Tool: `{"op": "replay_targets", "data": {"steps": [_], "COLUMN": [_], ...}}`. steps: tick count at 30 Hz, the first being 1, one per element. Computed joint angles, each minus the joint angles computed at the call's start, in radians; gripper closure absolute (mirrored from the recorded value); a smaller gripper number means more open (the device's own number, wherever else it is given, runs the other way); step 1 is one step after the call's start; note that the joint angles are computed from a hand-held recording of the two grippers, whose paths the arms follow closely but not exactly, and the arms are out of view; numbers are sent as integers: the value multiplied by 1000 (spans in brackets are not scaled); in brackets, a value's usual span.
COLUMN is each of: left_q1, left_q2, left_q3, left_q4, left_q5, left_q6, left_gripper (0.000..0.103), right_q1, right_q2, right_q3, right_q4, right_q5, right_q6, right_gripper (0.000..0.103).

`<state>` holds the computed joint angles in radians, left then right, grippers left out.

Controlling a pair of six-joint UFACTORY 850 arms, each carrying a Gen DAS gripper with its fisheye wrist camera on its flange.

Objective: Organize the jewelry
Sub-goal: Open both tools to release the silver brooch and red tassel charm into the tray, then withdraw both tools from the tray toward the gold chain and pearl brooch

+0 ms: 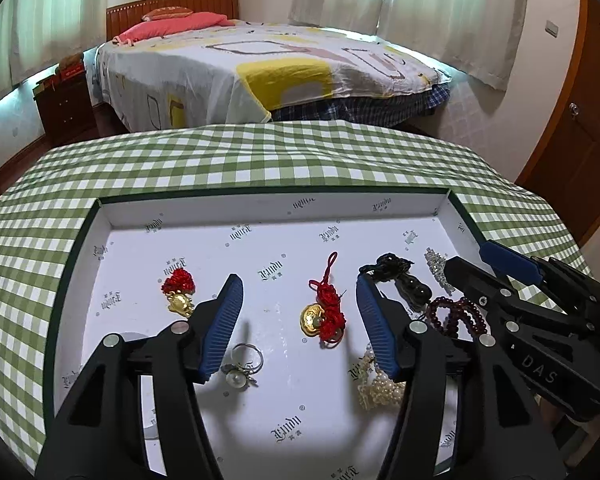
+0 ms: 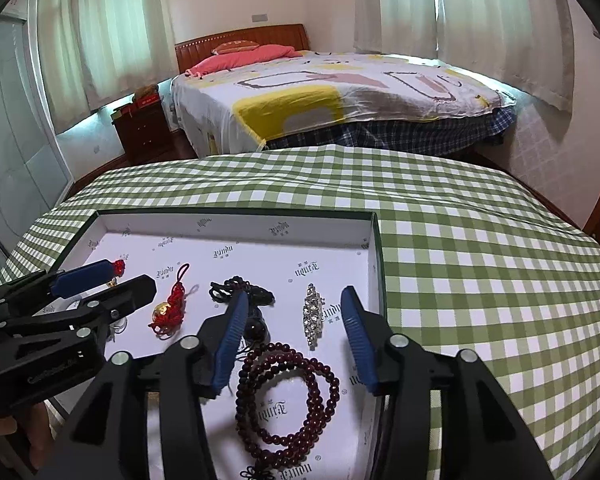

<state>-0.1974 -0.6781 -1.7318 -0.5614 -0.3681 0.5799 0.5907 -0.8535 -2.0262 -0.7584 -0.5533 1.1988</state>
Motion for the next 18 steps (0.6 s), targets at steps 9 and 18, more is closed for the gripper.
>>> {"op": "replay_targets", "data": {"steps": [9, 18], "left_q1": [5, 12], "left_q2": [61, 141], "left_q3": [60, 136], "left_q4": [-122, -253], "left_q5": [55, 134], "left_q6": [128, 279], "left_gripper": [28, 17], "right_q1": [19, 47], "right_q2": [38, 92], "right_q3": [35, 81], "right_q4": [-96, -217], "right_q5": [-17, -50], "right_q6": [80, 185], "right_gripper": [42, 34]}}
